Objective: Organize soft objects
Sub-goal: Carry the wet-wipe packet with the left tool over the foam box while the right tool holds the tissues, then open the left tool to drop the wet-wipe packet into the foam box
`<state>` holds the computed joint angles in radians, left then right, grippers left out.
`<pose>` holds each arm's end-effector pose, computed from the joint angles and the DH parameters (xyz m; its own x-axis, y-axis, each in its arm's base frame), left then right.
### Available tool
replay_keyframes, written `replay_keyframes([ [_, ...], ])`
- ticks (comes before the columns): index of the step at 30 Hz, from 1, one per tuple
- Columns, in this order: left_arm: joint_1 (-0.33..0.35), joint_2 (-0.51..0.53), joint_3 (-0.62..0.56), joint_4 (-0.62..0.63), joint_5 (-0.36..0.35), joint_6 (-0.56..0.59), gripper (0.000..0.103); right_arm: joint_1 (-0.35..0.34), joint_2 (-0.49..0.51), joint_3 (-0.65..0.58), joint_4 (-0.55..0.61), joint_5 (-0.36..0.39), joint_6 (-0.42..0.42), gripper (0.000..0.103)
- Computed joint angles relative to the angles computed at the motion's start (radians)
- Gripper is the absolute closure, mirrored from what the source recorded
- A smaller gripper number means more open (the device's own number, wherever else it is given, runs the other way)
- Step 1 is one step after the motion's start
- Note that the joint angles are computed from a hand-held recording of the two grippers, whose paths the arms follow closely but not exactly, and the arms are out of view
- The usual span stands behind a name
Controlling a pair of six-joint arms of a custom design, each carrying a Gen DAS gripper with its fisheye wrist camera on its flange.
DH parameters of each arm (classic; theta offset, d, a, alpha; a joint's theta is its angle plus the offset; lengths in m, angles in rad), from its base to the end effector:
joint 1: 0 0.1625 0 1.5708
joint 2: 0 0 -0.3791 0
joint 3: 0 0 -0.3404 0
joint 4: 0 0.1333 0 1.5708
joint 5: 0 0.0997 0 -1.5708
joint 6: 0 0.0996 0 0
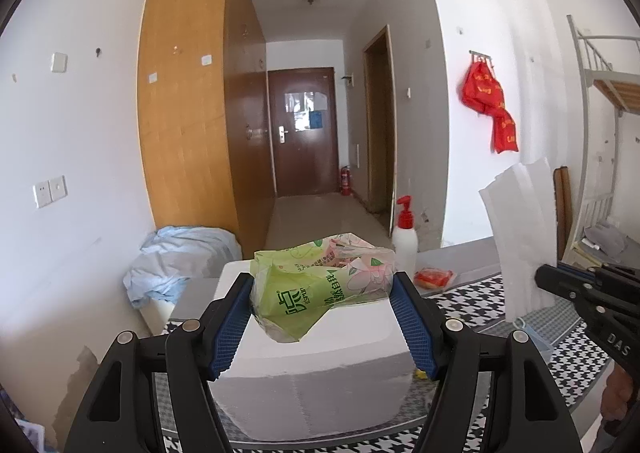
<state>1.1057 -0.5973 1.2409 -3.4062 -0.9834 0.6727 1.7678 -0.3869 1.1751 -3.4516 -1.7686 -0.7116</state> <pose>-0.1453 -0.7099 0.2334 -0.6591 0.1381 -0.7393 0.7372 0.3128 -0.5989 0.2532 -0.6874 0.1077 -0.6952 -0.3105 0.6483 -0.7184 0.3282 -0.6133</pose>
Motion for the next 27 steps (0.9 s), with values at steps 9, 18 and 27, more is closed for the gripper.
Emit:
replay_keyframes([
  [9, 0.018, 0.034, -0.095, 0.077, 0.025, -0.025, 0.033, 0.011, 0.030, -0.051, 0.045, 0.002, -0.008, 0.094],
  [18, 0.039, 0.077, -0.211, 0.207, 0.050, -0.077, 0.033, 0.021, 0.055, -0.090, 0.070, -0.016, -0.004, 0.094],
  [27, 0.056, 0.122, -0.317, 0.318, 0.057, -0.115, 0.033, 0.024, 0.072, -0.121, 0.086, -0.039, -0.007, 0.094],
])
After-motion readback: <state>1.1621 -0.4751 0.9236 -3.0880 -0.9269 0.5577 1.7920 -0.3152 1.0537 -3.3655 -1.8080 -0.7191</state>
